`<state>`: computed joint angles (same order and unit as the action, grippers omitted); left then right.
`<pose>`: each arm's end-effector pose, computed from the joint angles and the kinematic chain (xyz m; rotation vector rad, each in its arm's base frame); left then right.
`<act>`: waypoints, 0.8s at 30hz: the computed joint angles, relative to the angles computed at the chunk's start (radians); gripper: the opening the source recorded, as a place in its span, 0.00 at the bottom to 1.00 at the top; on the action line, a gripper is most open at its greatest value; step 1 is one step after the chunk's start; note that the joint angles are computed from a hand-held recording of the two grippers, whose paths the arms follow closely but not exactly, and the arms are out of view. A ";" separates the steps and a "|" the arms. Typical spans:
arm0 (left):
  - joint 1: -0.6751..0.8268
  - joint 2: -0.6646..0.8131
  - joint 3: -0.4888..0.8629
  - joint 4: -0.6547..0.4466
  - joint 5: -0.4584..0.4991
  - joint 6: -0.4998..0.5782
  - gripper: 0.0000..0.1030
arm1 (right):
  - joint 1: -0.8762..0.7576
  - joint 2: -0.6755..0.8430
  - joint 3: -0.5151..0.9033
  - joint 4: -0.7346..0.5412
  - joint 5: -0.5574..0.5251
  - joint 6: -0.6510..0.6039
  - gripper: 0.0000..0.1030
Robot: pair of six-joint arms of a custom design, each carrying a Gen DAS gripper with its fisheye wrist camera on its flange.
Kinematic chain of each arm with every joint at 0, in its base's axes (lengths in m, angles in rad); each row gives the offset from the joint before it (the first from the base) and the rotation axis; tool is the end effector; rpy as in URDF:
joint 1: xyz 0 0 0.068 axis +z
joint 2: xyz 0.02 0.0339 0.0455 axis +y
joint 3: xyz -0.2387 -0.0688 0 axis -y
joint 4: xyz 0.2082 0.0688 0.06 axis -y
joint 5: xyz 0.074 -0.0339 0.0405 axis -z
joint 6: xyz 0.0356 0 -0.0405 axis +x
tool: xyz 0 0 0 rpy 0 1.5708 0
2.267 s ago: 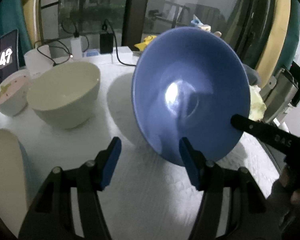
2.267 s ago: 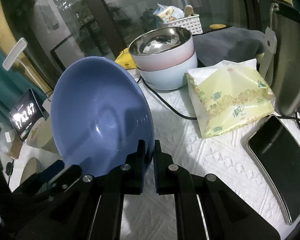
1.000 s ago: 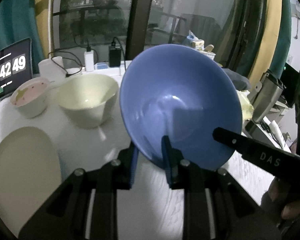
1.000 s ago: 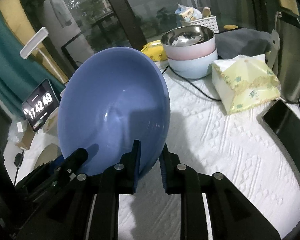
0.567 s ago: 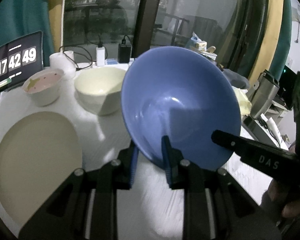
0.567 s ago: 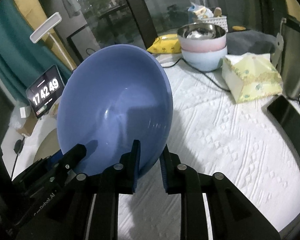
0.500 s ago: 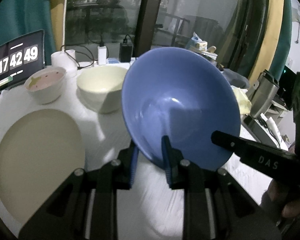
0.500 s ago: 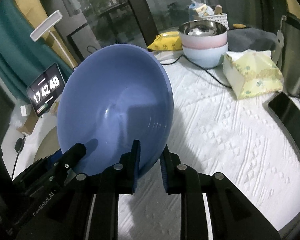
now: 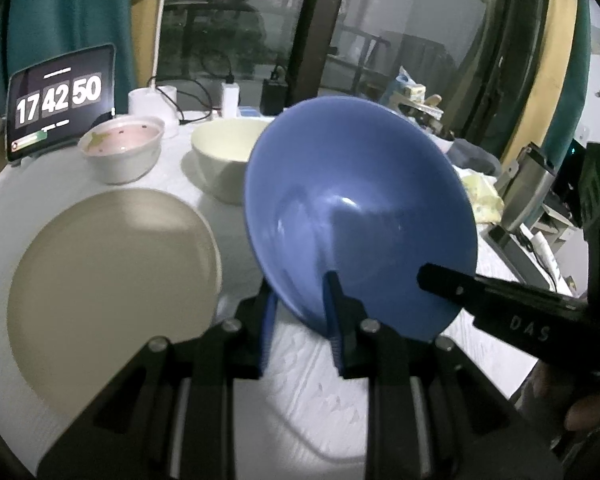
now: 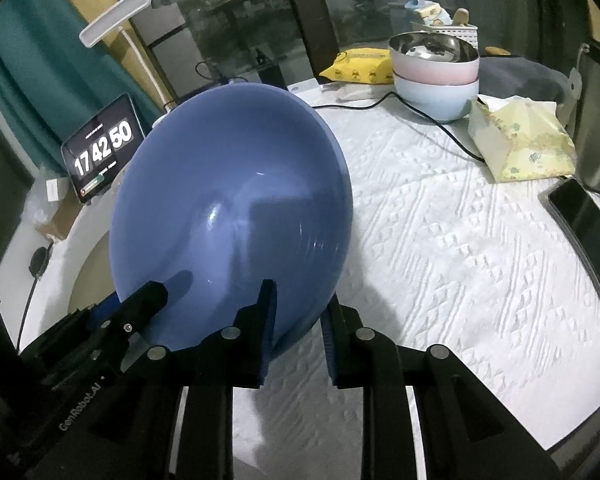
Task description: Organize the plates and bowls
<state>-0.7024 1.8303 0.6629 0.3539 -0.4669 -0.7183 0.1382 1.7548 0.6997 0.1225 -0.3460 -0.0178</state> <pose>0.2323 -0.1757 0.0994 -0.2331 2.2715 -0.1800 0.2782 0.0509 0.1103 -0.3366 2.4658 0.4828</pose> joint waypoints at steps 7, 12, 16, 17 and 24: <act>-0.008 -0.031 -0.044 -0.004 0.005 -0.012 0.23 | 0.023 -0.022 -0.017 -0.016 0.029 0.019 0.23; -0.012 -0.042 -0.065 0.001 0.014 -0.015 0.24 | 0.022 -0.038 -0.031 -0.016 0.038 0.036 0.31; -0.014 -0.039 -0.058 -0.017 0.017 -0.015 0.24 | 0.027 -0.065 -0.053 -0.006 0.054 0.048 0.32; -0.014 -0.037 -0.054 -0.020 0.017 -0.013 0.24 | 0.026 -0.071 -0.056 -0.005 0.058 0.050 0.32; 0.005 -0.010 0.002 -0.067 0.052 0.037 0.27 | 0.003 -0.111 -0.058 -0.003 0.068 0.059 0.32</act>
<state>-0.6976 1.8199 0.6648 0.2868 -0.4147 -0.6811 0.1408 1.6440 0.6414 0.1195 -0.2781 0.0415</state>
